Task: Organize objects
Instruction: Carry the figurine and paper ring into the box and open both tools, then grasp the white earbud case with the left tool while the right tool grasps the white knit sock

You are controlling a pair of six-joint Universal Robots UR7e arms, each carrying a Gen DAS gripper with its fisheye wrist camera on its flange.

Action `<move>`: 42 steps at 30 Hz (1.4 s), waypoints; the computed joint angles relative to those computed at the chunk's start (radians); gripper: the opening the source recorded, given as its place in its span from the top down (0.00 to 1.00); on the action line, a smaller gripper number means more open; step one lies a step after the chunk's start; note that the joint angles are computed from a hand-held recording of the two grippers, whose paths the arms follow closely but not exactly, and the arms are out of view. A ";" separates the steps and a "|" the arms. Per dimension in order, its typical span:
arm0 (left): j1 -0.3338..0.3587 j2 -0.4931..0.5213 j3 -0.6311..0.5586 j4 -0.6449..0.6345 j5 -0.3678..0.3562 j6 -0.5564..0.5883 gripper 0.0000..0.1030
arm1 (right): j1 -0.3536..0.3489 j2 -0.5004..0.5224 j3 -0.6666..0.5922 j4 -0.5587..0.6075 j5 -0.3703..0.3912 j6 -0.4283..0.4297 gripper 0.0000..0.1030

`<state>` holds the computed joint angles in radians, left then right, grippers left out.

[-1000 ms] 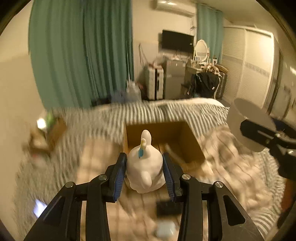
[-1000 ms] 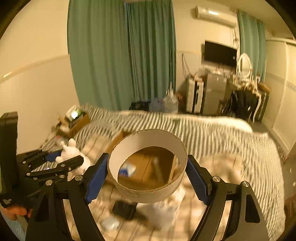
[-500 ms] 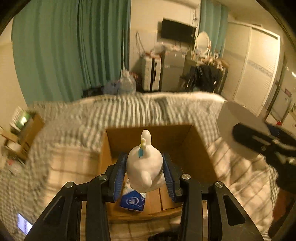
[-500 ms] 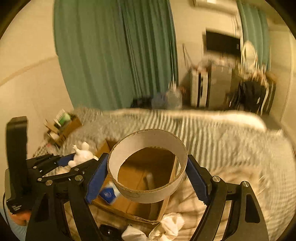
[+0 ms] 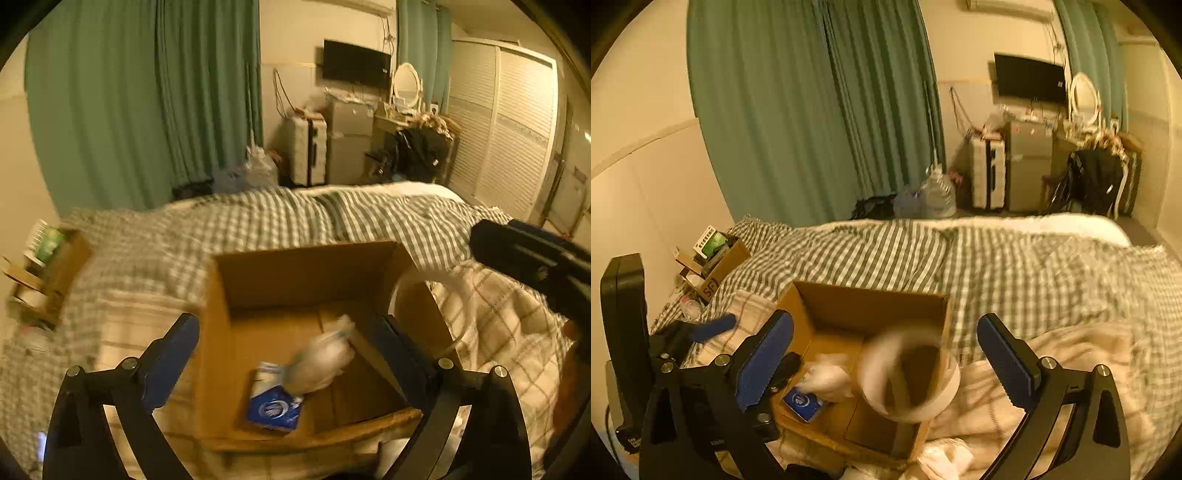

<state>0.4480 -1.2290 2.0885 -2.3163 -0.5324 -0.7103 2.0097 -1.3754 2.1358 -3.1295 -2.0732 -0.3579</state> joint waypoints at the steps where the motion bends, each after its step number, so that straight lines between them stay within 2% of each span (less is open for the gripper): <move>1: -0.016 -0.020 -0.004 0.065 0.005 -0.035 0.04 | 0.020 -0.018 0.004 0.018 -0.011 0.006 0.03; 5: -0.100 -0.117 -0.018 0.379 0.012 -0.267 0.04 | 0.102 -0.078 0.005 0.098 -0.063 0.050 0.03; 10: -0.215 -0.212 -0.031 0.702 0.002 -0.537 0.00 | 0.237 -0.134 0.001 0.163 -0.208 0.056 0.02; 15: -0.304 -0.272 -0.030 0.889 -0.028 -0.732 0.00 | 0.329 -0.208 0.039 0.252 -0.325 0.130 0.02; 20: -0.374 -0.316 0.016 1.006 -0.078 -0.906 0.00 | 0.351 -0.283 0.143 0.288 -0.385 0.219 0.02; 24: -0.400 -0.348 0.085 0.999 -0.119 -0.973 0.00 | 0.333 -0.321 0.226 0.335 -0.387 0.299 0.02; 27: -0.400 -0.363 0.142 0.968 -0.154 -1.013 0.00 | 0.315 -0.303 0.274 0.310 -0.391 0.296 0.02; 29: -0.381 -0.367 0.178 0.908 -0.174 -0.980 0.00 | 0.296 -0.278 0.297 0.278 -0.397 0.280 0.02; 33: -0.355 -0.339 0.204 0.866 -0.189 -0.958 0.00 | 0.241 -0.223 0.311 0.252 -0.388 0.264 0.02; 36: -0.338 -0.310 0.225 0.798 -0.199 -0.908 0.00 | 0.194 -0.219 0.319 0.262 -0.357 0.266 0.02; 42: -0.301 -0.244 0.239 0.676 -0.238 -0.837 0.00 | 0.152 -0.209 0.320 0.247 -0.357 0.269 0.02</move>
